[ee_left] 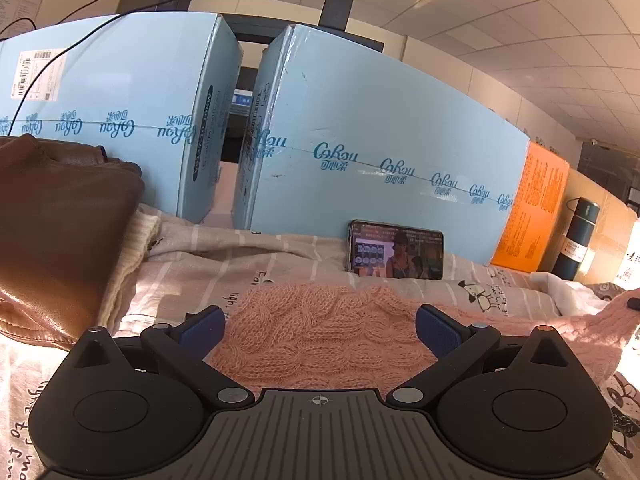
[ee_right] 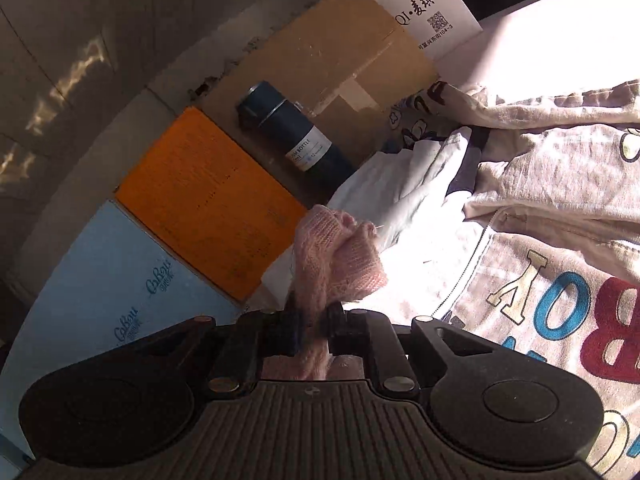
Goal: Fold clothes
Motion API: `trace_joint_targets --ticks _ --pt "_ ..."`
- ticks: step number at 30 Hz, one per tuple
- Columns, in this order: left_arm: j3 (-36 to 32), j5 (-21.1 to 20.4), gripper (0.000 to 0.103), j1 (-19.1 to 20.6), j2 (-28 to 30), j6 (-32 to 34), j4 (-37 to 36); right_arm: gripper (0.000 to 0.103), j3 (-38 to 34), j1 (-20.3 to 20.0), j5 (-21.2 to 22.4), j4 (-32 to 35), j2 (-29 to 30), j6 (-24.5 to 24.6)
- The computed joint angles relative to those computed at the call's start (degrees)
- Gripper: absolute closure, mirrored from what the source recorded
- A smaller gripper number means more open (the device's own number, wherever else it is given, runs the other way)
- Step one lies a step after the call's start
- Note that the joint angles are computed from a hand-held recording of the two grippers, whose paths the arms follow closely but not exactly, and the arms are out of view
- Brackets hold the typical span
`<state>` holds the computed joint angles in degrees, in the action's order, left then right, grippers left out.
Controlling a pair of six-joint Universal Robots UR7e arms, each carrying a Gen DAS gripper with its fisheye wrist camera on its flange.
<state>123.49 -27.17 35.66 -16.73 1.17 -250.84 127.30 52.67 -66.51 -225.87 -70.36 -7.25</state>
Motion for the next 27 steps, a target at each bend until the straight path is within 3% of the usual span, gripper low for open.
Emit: trace_joint_targets --ticks 3,6,10,16,18,20,21,27 --pt "-0.2 0.3 0.0 -0.1 0.1 0.5 -0.2 0.091 1.1 0.5 7.1 -0.3 0.6 -10.7" --pt "-0.1 0.2 0.0 -0.1 0.1 0.6 -0.5 0.091 2.5 2.0 10.9 8.8 -1.3 -20.7" --pt "-0.1 0.1 0.0 -0.2 0.2 0.7 -1.0 0.091 4.5 5.2 9.5 16.7 -1.5 -33.0" --pt "0.0 0.0 0.0 -0.3 0.2 0.6 -0.8 0.089 6.8 9.2 5.9 23.0 -0.7 -43.4" --pt "0.0 -0.1 0.0 -0.3 0.3 0.8 -1.0 0.079 7.0 9.7 5.0 26.0 -0.8 -46.5" --pt "0.1 -0.2 0.0 -0.3 0.2 0.6 -0.8 0.058 7.2 10.0 4.4 28.7 -1.0 -49.0" --pt "0.1 -0.1 0.0 -0.3 0.2 0.5 -0.7 0.052 8.1 9.9 4.5 29.3 -1.2 -50.3" --pt "0.4 0.7 0.0 0.1 -0.3 -1.9 1.1 0.037 8.4 10.8 2.5 36.0 -2.4 -53.5"
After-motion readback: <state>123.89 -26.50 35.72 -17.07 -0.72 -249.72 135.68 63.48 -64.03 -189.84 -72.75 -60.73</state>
